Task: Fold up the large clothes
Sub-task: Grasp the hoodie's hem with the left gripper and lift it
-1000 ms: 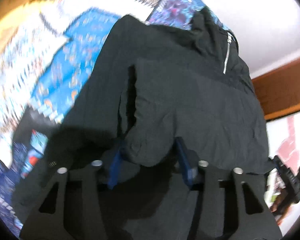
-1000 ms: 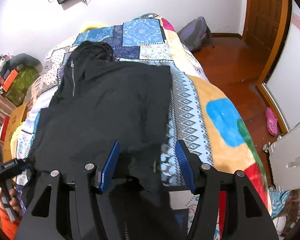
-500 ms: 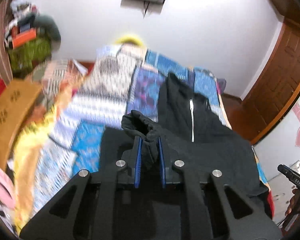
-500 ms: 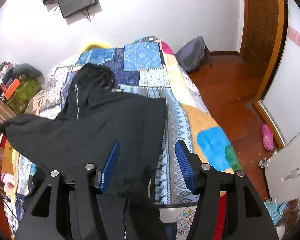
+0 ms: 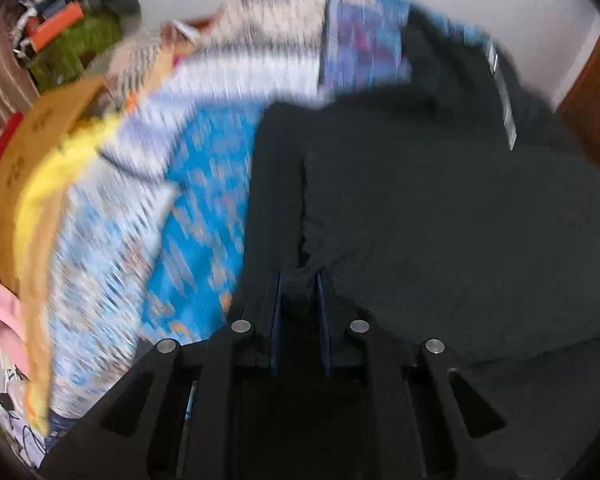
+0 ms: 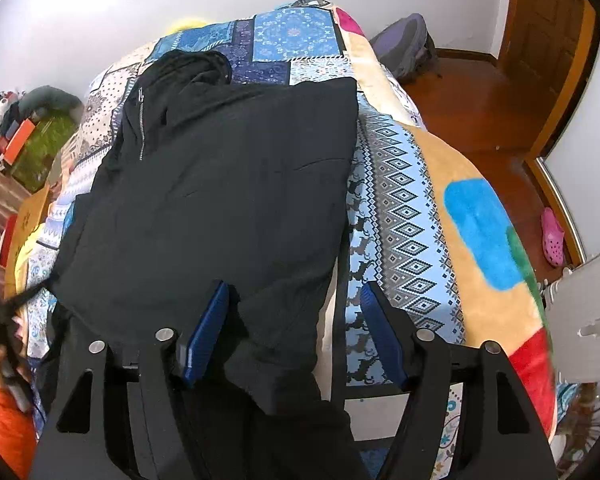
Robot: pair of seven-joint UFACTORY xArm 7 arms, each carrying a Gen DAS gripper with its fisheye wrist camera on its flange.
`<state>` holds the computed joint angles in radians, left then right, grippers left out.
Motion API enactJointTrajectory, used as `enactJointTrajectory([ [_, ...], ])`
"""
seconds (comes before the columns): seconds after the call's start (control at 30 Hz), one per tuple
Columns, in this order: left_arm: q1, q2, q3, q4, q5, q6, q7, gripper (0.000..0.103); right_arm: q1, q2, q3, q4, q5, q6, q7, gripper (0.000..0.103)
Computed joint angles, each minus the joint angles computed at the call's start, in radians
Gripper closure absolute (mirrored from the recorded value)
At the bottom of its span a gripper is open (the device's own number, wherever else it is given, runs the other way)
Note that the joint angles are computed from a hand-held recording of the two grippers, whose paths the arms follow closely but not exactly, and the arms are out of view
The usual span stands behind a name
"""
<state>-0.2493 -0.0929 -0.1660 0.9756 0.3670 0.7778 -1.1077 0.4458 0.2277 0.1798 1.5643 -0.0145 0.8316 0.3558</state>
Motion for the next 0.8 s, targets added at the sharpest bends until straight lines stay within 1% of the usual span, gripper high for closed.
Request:
enactJointTrajectory([
  [0.07, -0.008, 0.007, -0.010, -0.012, 0.015, 0.002, -0.015, 0.083, -0.007, 0.002, 0.002, 0.011, 0.019, 0.014, -0.015, 0.036],
  [0.13, -0.015, 0.010, -0.017, 0.013, 0.046, 0.049, -0.017, 0.082, -0.008, 0.007, 0.002, 0.029, 0.023, 0.033, -0.019, 0.036],
  [0.23, -0.025, 0.025, -0.017, 0.072, 0.065, 0.133, 0.016, 0.080, 0.002, 0.018, -0.004, 0.063, -0.008, 0.042, -0.014, 0.036],
  [0.3, -0.030, 0.027, -0.017, 0.108, 0.097, 0.181, 0.027, 0.077, 0.006, 0.016, -0.006, 0.075, -0.023, 0.029, -0.017, 0.036],
  [0.33, -0.032, 0.021, -0.016, 0.118, 0.109, 0.191, 0.034, 0.073, 0.009, 0.016, -0.007, 0.087, -0.033, 0.021, -0.019, 0.036],
  [0.37, -0.032, 0.013, -0.015, 0.129, 0.120, 0.197, 0.043, 0.065, 0.011, 0.022, -0.008, 0.102, -0.041, 0.019, -0.021, 0.036],
  [0.4, -0.032, 0.006, -0.015, 0.142, 0.133, 0.201, 0.049, 0.060, 0.014, 0.027, -0.009, 0.122, -0.051, 0.014, -0.027, 0.036],
  [0.43, -0.031, 0.003, -0.016, 0.155, 0.147, 0.204, 0.050, 0.052, 0.017, 0.037, -0.010, 0.142, -0.057, 0.015, -0.031, 0.036],
  [0.47, -0.029, 0.002, -0.017, 0.173, 0.165, 0.202, 0.055, 0.049, 0.022, 0.053, -0.012, 0.175, -0.070, 0.016, -0.036, 0.036],
  [0.53, -0.026, 0.006, -0.019, 0.219, 0.195, 0.208, 0.075, 0.048, 0.037, 0.084, -0.019, 0.239, -0.099, 0.022, -0.043, 0.036],
  [0.6, -0.024, 0.010, -0.019, 0.256, 0.218, 0.210, 0.094, 0.043, 0.053, 0.114, -0.028, 0.300, -0.127, 0.025, -0.047, 0.036],
  [0.67, -0.023, 0.029, -0.020, 0.311, 0.263, 0.210, 0.092, 0.034, 0.068, 0.160, -0.034, 0.385, -0.145, 0.025, -0.066, 0.036],
  [0.73, -0.024, 0.052, -0.015, 0.363, 0.291, 0.196, 0.094, 0.033, 0.083, 0.216, -0.042, 0.478, -0.152, 0.029, -0.086, 0.036],
  [0.8, -0.023, 0.089, -0.002, 0.423, 0.297, 0.171, 0.110, 0.033, 0.109, 0.277, -0.064, 0.580, -0.171, 0.035, -0.081, 0.036],
])
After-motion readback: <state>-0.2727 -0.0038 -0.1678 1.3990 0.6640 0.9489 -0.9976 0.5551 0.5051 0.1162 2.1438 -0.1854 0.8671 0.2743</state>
